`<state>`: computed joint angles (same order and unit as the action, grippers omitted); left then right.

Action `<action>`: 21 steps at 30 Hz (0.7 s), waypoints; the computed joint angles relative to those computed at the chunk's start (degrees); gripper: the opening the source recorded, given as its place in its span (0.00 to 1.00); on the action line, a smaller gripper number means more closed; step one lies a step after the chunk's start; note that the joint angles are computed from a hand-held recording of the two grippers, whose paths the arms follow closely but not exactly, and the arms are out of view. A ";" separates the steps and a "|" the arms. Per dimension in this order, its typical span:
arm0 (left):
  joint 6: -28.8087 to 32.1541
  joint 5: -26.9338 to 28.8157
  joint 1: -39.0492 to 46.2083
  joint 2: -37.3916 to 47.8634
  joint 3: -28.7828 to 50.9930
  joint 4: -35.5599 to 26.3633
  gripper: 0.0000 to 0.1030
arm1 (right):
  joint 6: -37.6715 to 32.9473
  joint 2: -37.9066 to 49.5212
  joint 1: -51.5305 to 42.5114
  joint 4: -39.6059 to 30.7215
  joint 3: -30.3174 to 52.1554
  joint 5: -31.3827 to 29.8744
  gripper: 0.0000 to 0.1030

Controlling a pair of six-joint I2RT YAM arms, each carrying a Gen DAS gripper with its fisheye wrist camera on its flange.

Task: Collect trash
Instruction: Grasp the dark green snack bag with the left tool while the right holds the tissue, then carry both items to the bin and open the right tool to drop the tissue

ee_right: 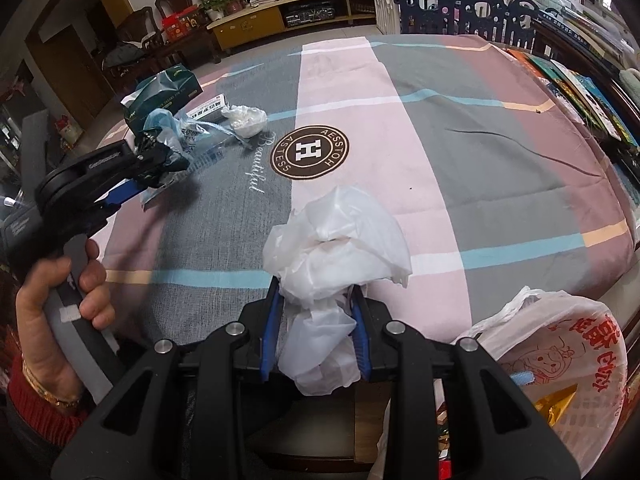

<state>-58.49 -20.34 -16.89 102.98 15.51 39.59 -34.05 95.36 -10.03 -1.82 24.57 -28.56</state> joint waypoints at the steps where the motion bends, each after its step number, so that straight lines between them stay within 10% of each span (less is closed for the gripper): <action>1: -1.89 -3.01 -2.89 -2.62 -1.44 -1.43 0.42 | -0.39 -0.66 -0.35 -0.40 -0.17 -0.28 0.31; 11: -22.93 -15.53 -27.26 -12.36 3.98 -33.59 0.42 | -6.30 -8.40 -4.94 -5.09 -3.03 -2.21 0.31; 21: -25.74 -18.91 -38.01 -10.96 12.76 -44.95 0.42 | -17.31 -13.19 -21.17 -21.35 5.19 -9.26 0.31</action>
<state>-84.24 -39.25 -54.90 92.02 28.28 -5.37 -51.35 82.17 -31.20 -23.18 29.76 -37.82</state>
